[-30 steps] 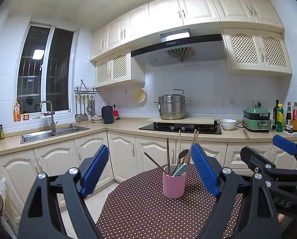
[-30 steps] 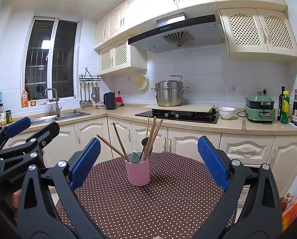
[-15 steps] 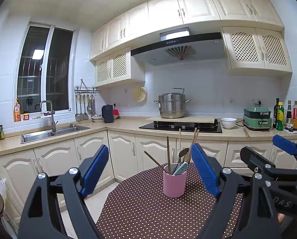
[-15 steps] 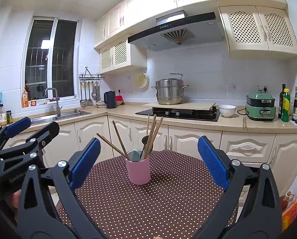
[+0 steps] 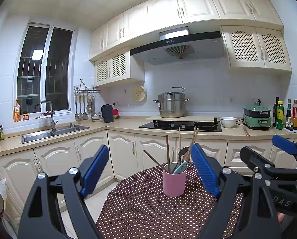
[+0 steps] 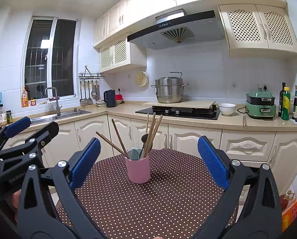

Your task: Organize utensils

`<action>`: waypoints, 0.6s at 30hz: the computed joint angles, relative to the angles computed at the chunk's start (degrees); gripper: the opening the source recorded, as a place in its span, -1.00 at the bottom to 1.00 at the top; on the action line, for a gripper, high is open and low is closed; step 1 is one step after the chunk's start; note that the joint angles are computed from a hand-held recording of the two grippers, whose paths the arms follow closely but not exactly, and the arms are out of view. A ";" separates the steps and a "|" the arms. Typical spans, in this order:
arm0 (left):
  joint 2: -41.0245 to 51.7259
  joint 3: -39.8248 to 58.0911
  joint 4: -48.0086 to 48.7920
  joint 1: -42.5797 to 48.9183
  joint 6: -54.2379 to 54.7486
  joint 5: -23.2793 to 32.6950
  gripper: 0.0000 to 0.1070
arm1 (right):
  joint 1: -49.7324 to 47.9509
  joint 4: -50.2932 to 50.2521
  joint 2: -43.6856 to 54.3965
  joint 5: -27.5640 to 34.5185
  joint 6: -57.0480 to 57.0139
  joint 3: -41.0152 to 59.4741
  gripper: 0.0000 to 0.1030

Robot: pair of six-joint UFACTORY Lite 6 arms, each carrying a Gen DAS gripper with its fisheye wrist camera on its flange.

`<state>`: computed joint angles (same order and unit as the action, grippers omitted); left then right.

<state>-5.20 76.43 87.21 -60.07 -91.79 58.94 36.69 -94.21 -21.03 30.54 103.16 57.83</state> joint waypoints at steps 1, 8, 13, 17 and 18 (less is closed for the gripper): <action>0.05 0.06 -0.04 -0.02 0.04 0.05 0.55 | 0.00 0.00 0.00 0.00 0.00 0.00 0.86; 0.07 -0.20 0.08 -0.21 -0.29 0.20 0.55 | -0.05 0.28 -0.18 -0.10 -0.15 -0.23 0.86; 0.13 -0.57 0.22 -0.15 -0.66 -0.05 0.55 | -0.20 0.36 -0.35 -0.36 -0.02 -0.49 0.86; 0.34 -0.71 0.46 -0.32 -1.11 0.05 0.55 | -0.39 0.28 -0.24 -0.55 -0.04 -0.34 0.86; 0.34 -0.73 0.50 -0.37 -1.12 0.16 0.55 | -0.44 0.29 -0.21 -0.59 -0.05 -0.30 0.86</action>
<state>-4.86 75.70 87.72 -60.44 -92.91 59.10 36.26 -93.93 -21.24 29.95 103.11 57.53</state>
